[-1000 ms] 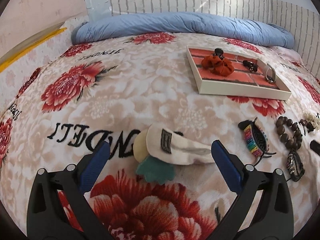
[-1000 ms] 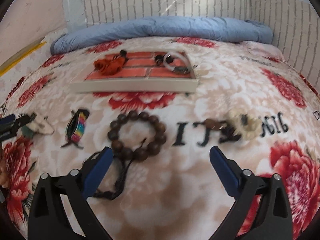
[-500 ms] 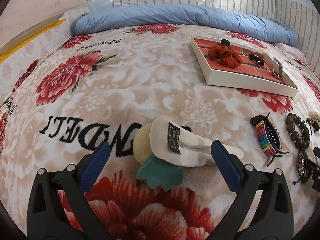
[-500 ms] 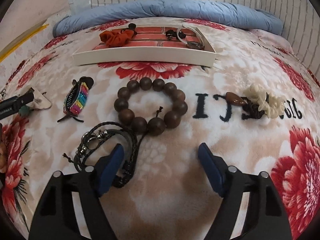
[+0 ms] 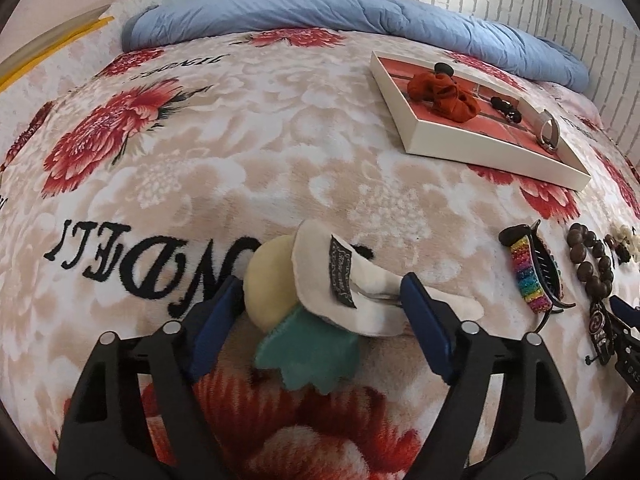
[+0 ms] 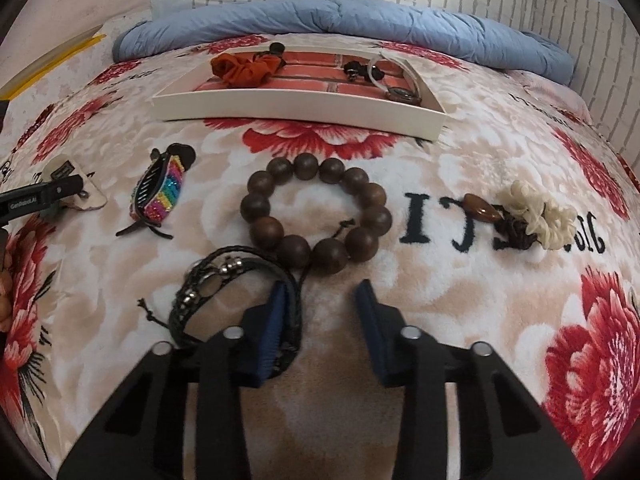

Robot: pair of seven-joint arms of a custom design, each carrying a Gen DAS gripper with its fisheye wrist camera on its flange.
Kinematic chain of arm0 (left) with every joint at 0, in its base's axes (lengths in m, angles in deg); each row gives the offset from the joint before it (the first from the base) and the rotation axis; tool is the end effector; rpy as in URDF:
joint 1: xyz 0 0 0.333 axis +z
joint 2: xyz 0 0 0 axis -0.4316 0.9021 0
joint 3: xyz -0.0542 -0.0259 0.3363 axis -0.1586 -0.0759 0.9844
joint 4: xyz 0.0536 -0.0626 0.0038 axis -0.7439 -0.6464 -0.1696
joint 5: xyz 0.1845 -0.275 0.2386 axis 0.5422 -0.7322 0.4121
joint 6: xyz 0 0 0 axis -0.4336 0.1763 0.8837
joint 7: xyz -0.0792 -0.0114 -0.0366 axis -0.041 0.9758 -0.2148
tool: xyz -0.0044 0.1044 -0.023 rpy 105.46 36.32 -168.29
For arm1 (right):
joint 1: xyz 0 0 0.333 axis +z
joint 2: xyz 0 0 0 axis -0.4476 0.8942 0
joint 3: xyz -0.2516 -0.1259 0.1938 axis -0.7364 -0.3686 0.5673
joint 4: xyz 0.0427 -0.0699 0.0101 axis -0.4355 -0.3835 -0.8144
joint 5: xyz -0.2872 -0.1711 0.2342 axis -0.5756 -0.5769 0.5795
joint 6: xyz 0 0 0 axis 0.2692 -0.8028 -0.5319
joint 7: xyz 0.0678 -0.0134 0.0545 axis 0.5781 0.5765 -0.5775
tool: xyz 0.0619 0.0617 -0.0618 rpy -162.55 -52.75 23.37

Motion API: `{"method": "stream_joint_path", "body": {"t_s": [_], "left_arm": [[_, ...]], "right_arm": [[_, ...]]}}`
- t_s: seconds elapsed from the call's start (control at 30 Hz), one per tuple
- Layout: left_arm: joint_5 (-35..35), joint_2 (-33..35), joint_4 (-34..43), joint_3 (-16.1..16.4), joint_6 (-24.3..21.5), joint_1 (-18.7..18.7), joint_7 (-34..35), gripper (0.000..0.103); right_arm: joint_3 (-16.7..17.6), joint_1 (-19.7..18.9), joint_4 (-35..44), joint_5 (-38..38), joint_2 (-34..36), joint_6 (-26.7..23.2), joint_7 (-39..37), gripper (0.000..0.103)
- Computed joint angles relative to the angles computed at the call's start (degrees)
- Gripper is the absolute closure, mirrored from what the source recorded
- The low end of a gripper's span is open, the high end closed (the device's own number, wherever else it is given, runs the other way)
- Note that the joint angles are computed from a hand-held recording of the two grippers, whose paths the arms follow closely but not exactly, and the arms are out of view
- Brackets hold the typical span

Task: Organize jewelry
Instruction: 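Move left gripper to the white pom-pom hair clip while right gripper approaches the black leather bracelet, then close left gripper on the white hair clip while right gripper grasps the black leather bracelet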

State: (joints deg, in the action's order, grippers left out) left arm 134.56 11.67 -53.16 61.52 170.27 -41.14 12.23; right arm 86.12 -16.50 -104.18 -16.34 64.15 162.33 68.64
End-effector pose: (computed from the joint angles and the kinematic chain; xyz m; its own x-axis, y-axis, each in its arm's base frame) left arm 0.5166 -0.2743 0.4455 0.4823 -0.8754 0.0322 -0.6766 -0.3957 -0.6210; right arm 0.6138 0.1287 0.4311 0.5420 -0.8402 0.0181 -0.6485 -0.4319 -0.6269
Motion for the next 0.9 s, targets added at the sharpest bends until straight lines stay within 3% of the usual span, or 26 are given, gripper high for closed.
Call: {"method": "stream_joint_path", "body": {"t_s": [0.23,0.37,0.47,0.57,0.9], "left_arm": [[-0.96,-0.48,-1.28,0.37,3.24,0.62,-0.12,0.028],[-0.03,-0.67,-1.56,0.25,4.11,0.71,-0.54,0.039],[1.07,-1.32,-2.12,0.16,4.00,0.73,-2.59,0.052],[1.70,-2.27,-3.54,0.30,6.37,1.32,-4.48,0.054],[3.92,-3.55,-4.19,-0.42,6.37,1.64,-6.44,0.062]], "right_arm": [[0.40,-0.35,0.12,2.57,-0.16,-1.15,-2.78,0.086],[0.27,-0.39,0.37,3.46,-0.05,-1.65,-3.18,0.092],[0.29,-0.68,0.69,4.75,-0.01,-2.42,-3.85,0.094],[0.35,-0.80,0.58,6.03,-0.23,-2.50,-4.91,0.094],[0.16,-0.83,0.44,8.87,-0.67,-2.96,-7.56,0.095]]}}
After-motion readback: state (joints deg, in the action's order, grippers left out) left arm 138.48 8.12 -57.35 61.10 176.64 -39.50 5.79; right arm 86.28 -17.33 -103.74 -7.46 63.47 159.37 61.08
